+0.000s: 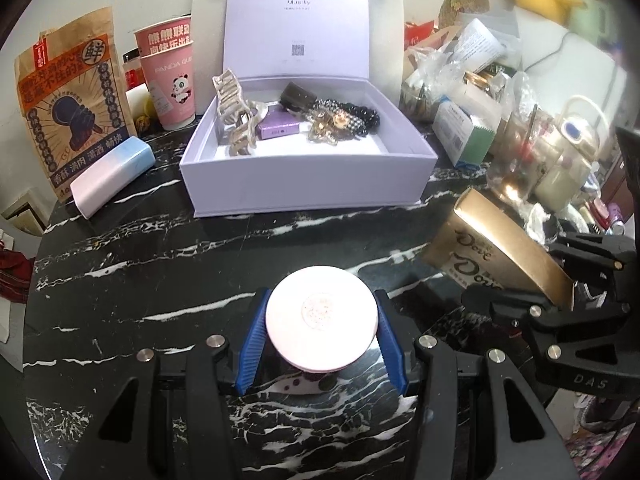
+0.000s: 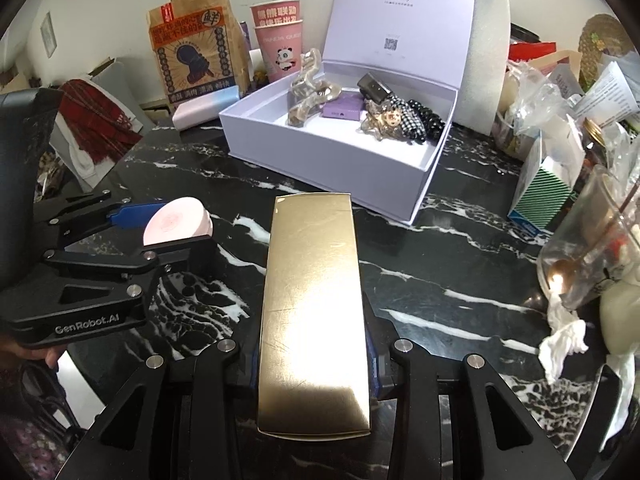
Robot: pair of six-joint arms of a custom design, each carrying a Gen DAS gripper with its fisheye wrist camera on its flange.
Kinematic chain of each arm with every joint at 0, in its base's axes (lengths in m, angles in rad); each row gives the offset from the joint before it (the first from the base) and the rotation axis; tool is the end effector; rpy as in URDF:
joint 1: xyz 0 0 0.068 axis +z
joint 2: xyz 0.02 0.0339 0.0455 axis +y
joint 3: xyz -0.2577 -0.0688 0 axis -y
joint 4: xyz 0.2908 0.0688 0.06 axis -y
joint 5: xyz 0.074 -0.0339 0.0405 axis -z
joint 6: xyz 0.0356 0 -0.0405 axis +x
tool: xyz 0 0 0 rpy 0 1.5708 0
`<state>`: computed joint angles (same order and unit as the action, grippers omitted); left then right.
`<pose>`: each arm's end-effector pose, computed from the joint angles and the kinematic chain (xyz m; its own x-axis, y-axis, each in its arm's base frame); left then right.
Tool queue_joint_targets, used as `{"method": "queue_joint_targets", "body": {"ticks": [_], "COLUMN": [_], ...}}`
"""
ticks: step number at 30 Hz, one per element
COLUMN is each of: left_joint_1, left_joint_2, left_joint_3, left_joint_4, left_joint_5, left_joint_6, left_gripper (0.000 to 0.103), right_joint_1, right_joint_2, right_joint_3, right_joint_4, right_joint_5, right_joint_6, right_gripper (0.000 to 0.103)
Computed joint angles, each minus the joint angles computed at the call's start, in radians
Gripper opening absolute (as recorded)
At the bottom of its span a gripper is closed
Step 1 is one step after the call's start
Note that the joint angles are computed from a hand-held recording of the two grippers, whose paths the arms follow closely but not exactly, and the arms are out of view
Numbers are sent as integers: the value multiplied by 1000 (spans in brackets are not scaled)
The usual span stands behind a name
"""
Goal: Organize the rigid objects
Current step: 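Lift and carry the pink compact and gold bar with both tools to the lavender box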
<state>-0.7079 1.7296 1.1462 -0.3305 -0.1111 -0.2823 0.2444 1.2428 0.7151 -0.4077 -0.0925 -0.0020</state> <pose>0.3090 -0.2592 0.1712 -0.7435 0.2719 -0.6109 0.4037 0.9109 -0.0858 0.2742 0.0718 0.1748 -0.7803 -0.1967 -0.5936 -0.2957 0.9525 0.0732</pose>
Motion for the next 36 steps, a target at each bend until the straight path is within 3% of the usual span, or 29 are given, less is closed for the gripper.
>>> {"method": "queue_joint_targets", "body": {"ticks": [20, 36], "left_joint_1": [-9, 17], "left_joint_2": [73, 207], "left_joint_3": [240, 474], "left_joint_4": [-101, -138], "left_joint_5": [-26, -11], "left_joint_6": [22, 83], "left_gripper": [50, 50], "right_joint_1": [-117, -172], "right_joint_2": [-58, 81], "right_joint_3": [100, 243], "right_joint_4": [-76, -46], "right_joint_5": [-90, -150], "right_joint_6": [-111, -179], "right_gripper": [37, 37]}}
